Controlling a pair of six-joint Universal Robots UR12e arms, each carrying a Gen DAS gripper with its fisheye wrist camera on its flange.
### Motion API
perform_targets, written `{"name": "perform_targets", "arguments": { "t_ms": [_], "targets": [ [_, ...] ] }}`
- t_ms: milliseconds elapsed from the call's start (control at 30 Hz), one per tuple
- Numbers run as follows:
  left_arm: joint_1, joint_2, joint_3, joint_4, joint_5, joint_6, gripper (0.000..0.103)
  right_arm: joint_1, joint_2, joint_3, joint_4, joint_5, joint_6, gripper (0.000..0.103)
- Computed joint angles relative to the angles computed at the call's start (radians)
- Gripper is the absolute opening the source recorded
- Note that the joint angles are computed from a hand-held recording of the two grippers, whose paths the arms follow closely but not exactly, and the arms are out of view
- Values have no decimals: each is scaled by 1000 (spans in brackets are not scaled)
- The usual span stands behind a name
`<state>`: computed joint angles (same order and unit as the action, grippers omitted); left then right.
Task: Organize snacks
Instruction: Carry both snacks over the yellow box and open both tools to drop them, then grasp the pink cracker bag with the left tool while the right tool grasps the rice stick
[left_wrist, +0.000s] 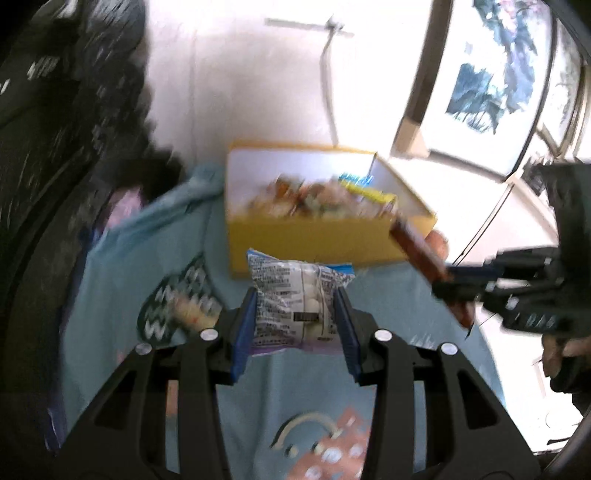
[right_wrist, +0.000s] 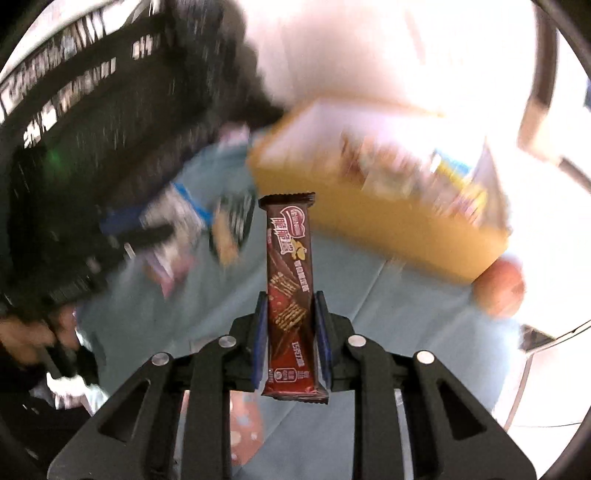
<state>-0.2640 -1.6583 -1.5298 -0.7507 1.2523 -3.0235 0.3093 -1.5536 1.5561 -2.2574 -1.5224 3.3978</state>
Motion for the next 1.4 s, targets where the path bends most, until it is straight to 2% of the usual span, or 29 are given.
{"name": "perform_targets", "arguments": {
  "t_ms": [167,333,433,967,1000,1033,1067,1100,1133,1167,1233,1400],
  "targets": [
    [-37,-83,151,-5,-8,-4,42,-30,6,-72,-18,-89,-3,24],
    [-76,-172,293,-23,33,-6,42,-45,31,-133,-15,-170,22,24],
    [-91,-215,358,-44,58,-19,42,-48,40,-152,-9,-192,41,24],
    [-106,-311,452,-103,87,6,43,-91,82,-174,18,-191,54,24],
    [-109,-319,460,-105,95,6,44,-94,87,-177,8,-188,54,25],
    [-111,-330,474,-114,103,7,48,-98,95,-183,6,-187,53,30],
    [-113,-344,493,-142,111,4,74,-100,109,-200,32,-203,61,52],
    [-118,-353,500,-139,158,-21,90,-100,116,-207,47,-220,77,61],
    [-119,-355,497,-123,190,-43,91,-105,118,-207,51,-221,89,61],
    [-115,-358,501,-127,194,-65,91,-107,119,-208,62,-221,99,61],
    [-103,-353,497,-138,171,-102,91,-106,113,-198,51,-225,98,61],
    [-87,-310,434,-103,168,-101,91,-100,92,-177,64,-221,113,61]
  ]
}}
